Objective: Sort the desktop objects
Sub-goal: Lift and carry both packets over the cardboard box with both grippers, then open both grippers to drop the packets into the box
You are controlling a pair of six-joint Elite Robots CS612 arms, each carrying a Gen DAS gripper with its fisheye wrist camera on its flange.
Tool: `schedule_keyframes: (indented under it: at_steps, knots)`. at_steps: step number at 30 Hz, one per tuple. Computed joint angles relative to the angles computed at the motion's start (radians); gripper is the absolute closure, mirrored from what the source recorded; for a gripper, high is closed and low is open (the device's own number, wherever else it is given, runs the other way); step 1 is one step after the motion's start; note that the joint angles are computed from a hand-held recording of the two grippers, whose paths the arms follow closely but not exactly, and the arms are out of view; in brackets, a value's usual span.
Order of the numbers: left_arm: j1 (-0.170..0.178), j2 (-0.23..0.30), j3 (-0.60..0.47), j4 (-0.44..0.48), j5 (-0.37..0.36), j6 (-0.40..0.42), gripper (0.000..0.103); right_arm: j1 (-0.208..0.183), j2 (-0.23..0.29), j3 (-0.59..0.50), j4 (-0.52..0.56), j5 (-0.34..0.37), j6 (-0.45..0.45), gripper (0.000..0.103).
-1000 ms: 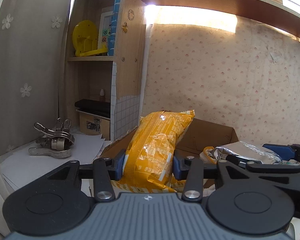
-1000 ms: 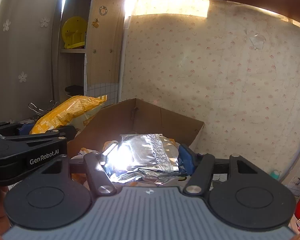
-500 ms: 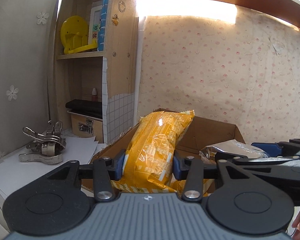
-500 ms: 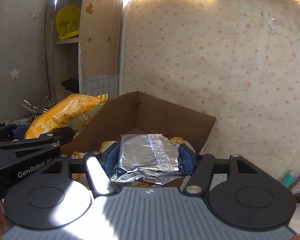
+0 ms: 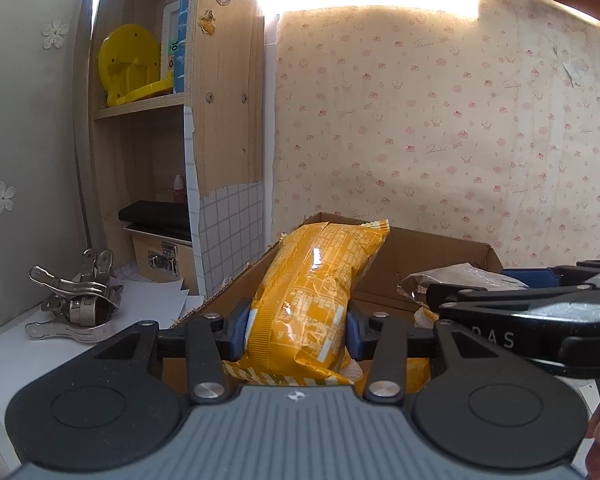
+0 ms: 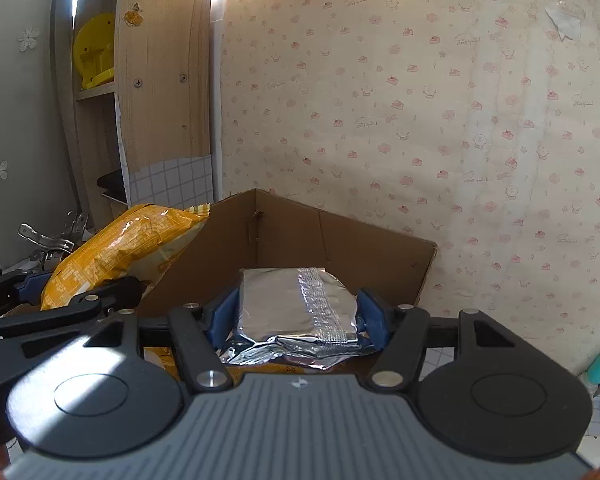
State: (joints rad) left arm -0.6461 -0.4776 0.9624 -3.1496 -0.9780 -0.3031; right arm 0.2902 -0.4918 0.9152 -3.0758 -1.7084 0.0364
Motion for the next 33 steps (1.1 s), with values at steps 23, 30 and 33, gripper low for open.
schedule_keyframes:
  at_steps: [23, 30, 33]
  knots:
    - [0.005, 0.006, -0.024, 0.085, 0.018, -0.050, 0.050, -0.001, 0.028, -0.051, 0.021, -0.015, -0.003, 0.032]
    - [-0.002, 0.001, -0.011, 0.047, 0.039, -0.033, 0.033, -0.004, -0.004, 0.012, -0.048, -0.017, 0.008, 0.030]
    - [-0.005, -0.002, -0.008, 0.050, 0.040, -0.032, 0.026, -0.003, -0.020, 0.043, -0.085, -0.032, -0.002, 0.028]
